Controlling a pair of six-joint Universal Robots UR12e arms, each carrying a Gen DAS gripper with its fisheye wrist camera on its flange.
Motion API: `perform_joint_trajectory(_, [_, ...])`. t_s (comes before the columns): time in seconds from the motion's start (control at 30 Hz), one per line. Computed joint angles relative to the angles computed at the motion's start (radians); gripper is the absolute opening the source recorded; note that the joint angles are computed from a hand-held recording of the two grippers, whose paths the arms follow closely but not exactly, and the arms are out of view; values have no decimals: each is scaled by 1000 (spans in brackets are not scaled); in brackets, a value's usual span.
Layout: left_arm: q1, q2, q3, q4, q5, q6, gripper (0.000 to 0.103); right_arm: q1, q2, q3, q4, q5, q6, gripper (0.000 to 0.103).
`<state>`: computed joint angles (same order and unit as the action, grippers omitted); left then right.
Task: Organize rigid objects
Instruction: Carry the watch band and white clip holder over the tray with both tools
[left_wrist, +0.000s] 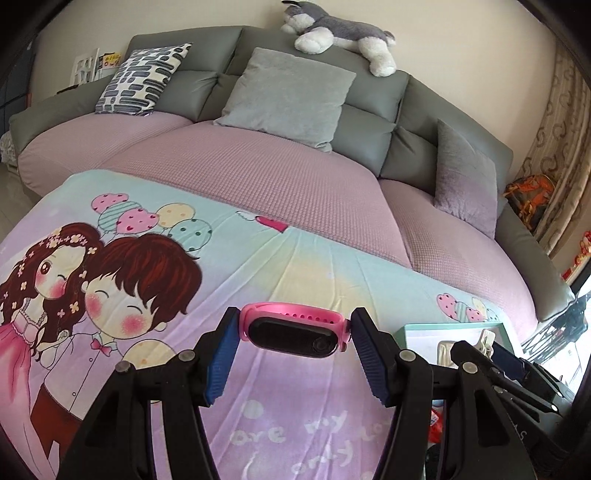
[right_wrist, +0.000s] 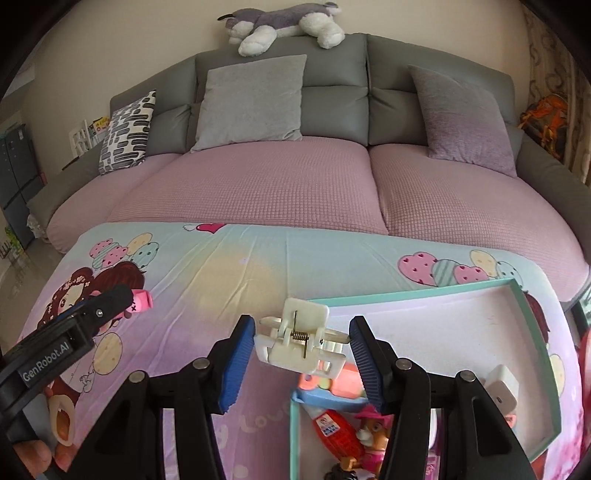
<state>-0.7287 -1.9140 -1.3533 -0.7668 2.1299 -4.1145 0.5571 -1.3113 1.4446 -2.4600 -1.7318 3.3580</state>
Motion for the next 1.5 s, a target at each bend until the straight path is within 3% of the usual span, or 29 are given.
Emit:
perform_joint_trajectory(0.17, [-17,-42,63,41,-27,93,62,-23,-73,89,-17,-98,106,56])
perform_joint_trajectory(0.43, [-47,-121,192,13,-37,224,62,-50,-146,162,30,-232,233,56])
perform_joint_trajectory(0.57, [-62,-170,270,-16,-51,300,62,-67,-179,200,17,-223,291,56])
perform_joint_trajectory(0.9, [-96,-273,431,-75,-87,442,62,-104,-211,247,-6,-233,314,56])
perform_joint_trajectory(1.23, [-104,-335,506,-93,-94,468,62,-136,-224,281,-18,-231,317,56])
perform_joint_trajectory(1.5, [-99,-354,517,-108,-89,444,62,-147,-221,288,0,-226,323,56])
